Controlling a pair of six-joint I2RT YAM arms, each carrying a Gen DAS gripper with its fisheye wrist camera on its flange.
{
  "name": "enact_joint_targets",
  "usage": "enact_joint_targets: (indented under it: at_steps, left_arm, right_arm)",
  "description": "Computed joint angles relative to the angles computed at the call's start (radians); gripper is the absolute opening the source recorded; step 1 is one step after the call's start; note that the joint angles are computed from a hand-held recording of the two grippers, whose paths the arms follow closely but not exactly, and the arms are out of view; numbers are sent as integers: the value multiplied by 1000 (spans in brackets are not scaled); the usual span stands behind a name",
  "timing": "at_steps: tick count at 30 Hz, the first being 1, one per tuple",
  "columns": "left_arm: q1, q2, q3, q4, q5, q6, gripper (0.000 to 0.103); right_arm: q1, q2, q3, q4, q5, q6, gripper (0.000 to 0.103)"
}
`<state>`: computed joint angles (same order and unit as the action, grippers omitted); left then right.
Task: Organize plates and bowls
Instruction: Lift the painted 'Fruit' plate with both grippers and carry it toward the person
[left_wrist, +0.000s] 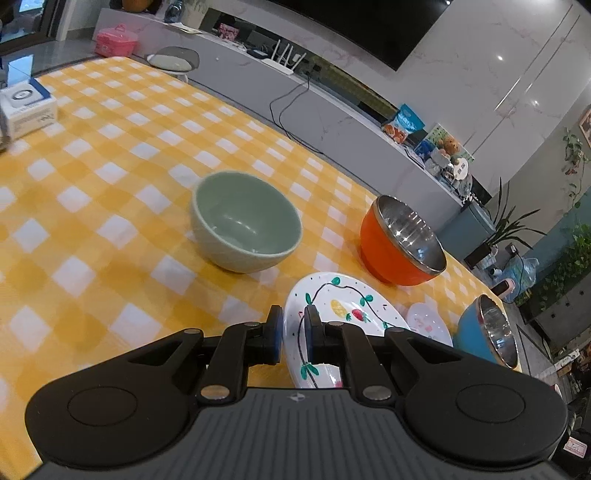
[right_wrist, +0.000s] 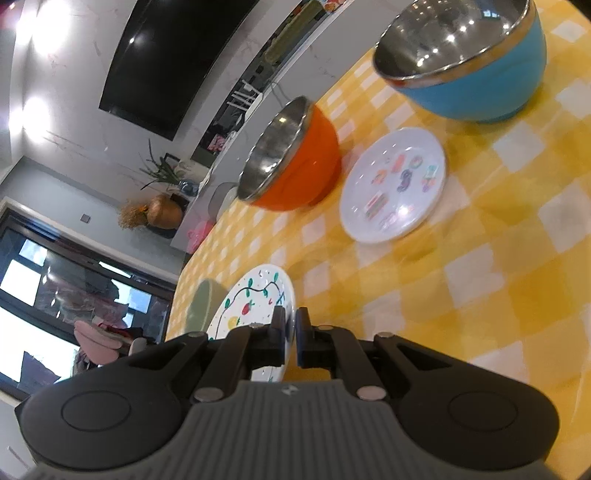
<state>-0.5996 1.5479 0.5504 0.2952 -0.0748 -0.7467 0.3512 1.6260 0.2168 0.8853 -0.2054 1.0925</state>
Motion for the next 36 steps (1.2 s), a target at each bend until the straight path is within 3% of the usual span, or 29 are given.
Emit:
enact_joint_targets:
  at_steps: [8, 22, 28, 36]
  left_arm:
    - [-17, -158, -87, -69, -40, -17, 13]
    - [-37, -427, -227, -213, -65, -73, 13]
    - [-40, -467, -265, -230, -67, -90, 13]
    - [-32, -444, -287, -213, -68, -82, 13]
  right_arm:
    - [84, -93, -34, -46, 26, 22, 4]
    - [300, -256, -96, -148, 164, 76, 4]
    - [361, -295, -99, -192, 208, 78, 4]
    - [385, -238, -80, -185, 218, 52, 4]
